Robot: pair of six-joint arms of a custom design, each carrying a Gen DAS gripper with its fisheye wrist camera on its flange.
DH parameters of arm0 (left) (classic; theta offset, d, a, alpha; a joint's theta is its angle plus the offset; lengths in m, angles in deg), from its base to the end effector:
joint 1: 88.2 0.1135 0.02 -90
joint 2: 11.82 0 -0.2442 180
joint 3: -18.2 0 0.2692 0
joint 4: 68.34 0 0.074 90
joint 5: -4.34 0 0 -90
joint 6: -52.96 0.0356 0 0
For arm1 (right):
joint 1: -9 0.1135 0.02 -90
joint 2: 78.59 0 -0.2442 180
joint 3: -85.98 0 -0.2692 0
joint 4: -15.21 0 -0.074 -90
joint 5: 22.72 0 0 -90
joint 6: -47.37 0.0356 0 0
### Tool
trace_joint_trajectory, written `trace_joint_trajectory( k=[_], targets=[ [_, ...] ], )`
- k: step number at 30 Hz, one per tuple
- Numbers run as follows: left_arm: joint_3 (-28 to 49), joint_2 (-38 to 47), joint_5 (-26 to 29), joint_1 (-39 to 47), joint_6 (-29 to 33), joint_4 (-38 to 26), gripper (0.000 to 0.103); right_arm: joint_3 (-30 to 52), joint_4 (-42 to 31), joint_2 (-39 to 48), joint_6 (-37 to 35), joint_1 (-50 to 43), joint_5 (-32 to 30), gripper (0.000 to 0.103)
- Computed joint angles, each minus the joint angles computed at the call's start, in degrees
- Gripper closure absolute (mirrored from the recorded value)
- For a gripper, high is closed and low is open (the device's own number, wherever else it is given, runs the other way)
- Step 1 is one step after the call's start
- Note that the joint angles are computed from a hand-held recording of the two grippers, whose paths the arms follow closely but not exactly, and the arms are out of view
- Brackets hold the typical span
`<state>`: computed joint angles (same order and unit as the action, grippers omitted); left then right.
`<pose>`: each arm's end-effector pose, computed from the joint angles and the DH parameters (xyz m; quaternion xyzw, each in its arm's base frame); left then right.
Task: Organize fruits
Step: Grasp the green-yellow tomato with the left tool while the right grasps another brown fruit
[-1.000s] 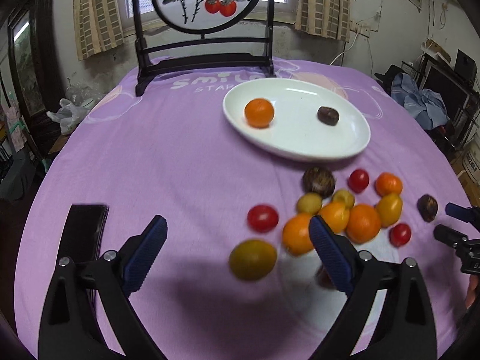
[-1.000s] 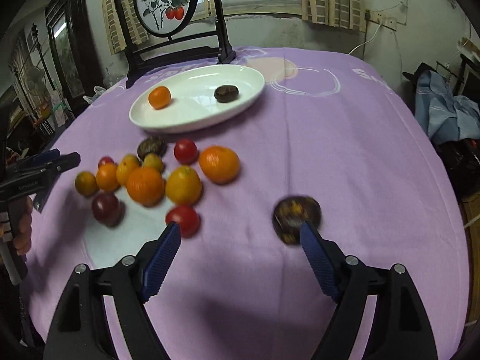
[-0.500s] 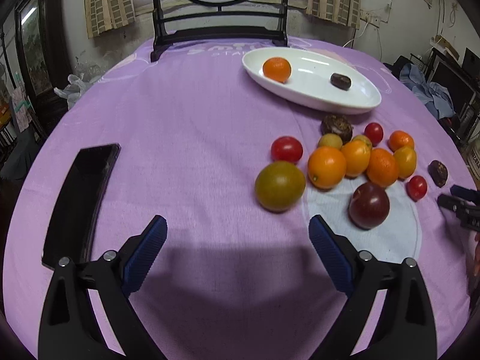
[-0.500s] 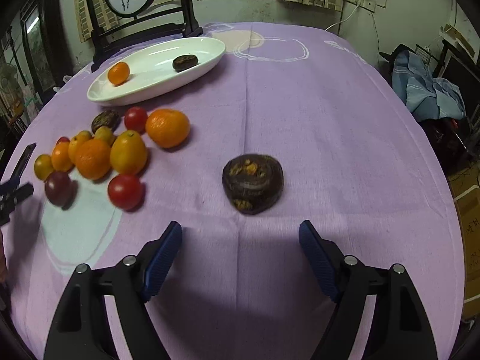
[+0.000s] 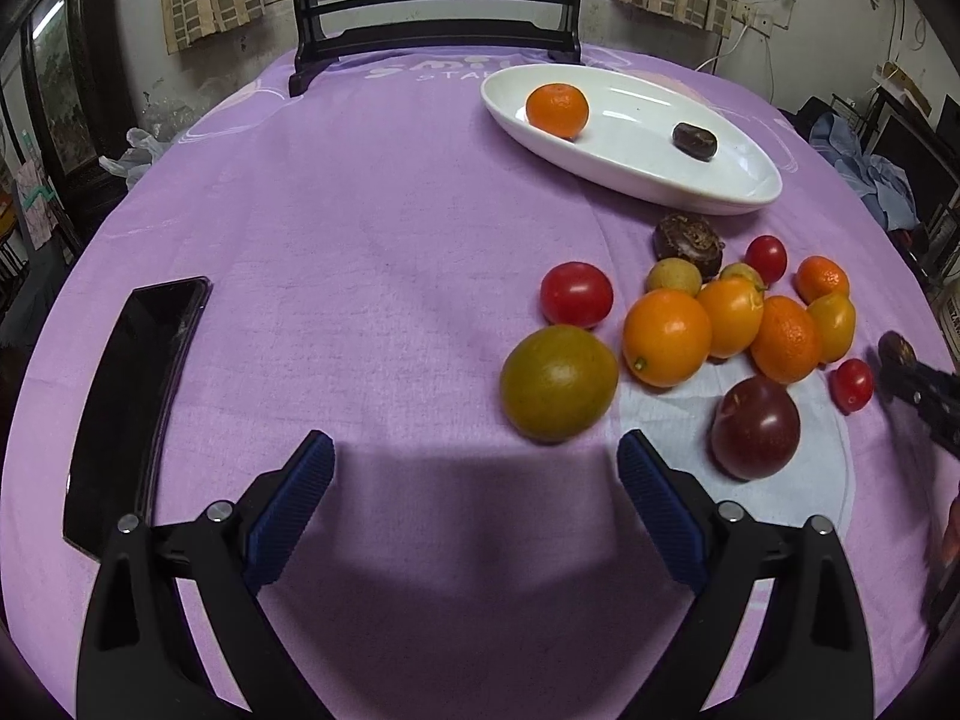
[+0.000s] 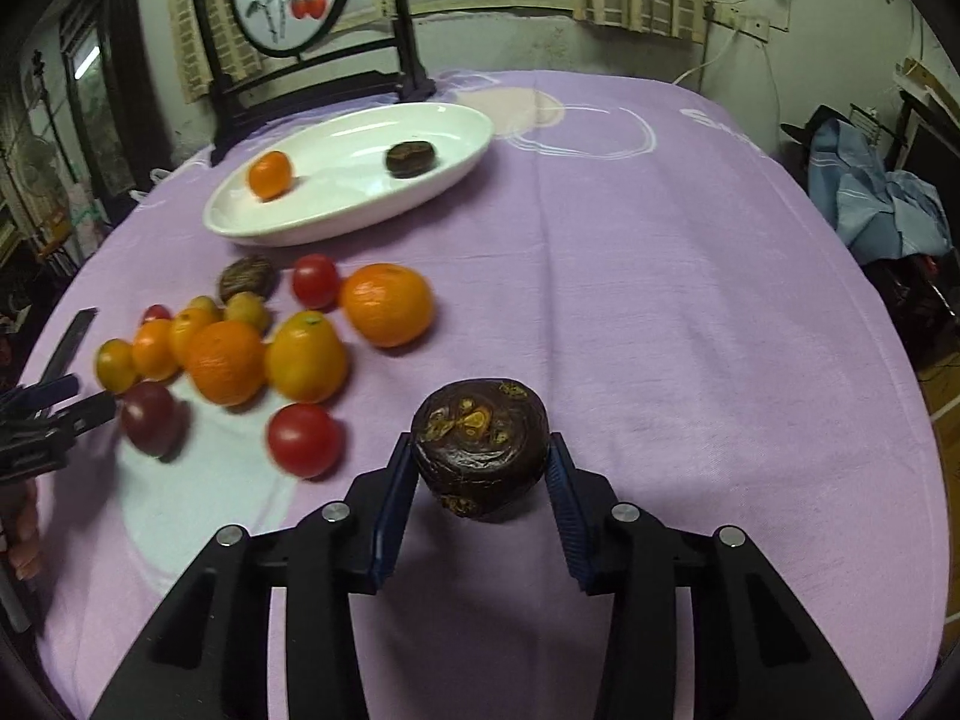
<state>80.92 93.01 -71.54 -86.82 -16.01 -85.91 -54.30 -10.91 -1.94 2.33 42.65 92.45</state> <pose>0.3371 -0.0006 0.0754 0.1951 0.9383 -0.0659 0.2776 0.1973 0.1132 0.0947 0.1440 0.9395 -0.0199 0.3102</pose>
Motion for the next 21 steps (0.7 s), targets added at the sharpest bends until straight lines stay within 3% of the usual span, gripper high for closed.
trace_joint_trajectory(
  k=[9, 10, 11, 13, 16, 21],
  targets=[
    [4.56, 4.50, -3.24, -4.25, -1.79, -0.61, 0.019, -0.58, -0.20, -2.89, 2.68, 6.16, -0.44, 0.059],
    [4.28, 4.15, -3.28, -4.49, -1.83, -0.11, 0.029, -0.65, -0.43, -3.20, 2.97, 6.57, -0.38, 0.059],
    [3.82, 3.65, -3.43, -4.67, -1.60, 0.48, 0.046, -0.87, -0.75, -3.78, 3.28, 6.92, -0.36, 0.059],
    [3.79, 2.53, -1.82, -4.82, -0.39, -1.32, 0.062, -0.88, -1.55, -4.53, 3.79, 7.66, -0.03, 0.059],
    [3.33, 0.90, -3.37, -5.12, -2.05, -3.45, 0.063, -0.82, -2.61, -5.58, 4.08, 8.52, 0.46, 0.059],
    [0.48, -4.76, -1.13, -4.21, -0.89, -3.98, 0.063, -0.38, -3.82, -7.34, 3.23, 9.19, 0.80, 0.059]
  ],
)
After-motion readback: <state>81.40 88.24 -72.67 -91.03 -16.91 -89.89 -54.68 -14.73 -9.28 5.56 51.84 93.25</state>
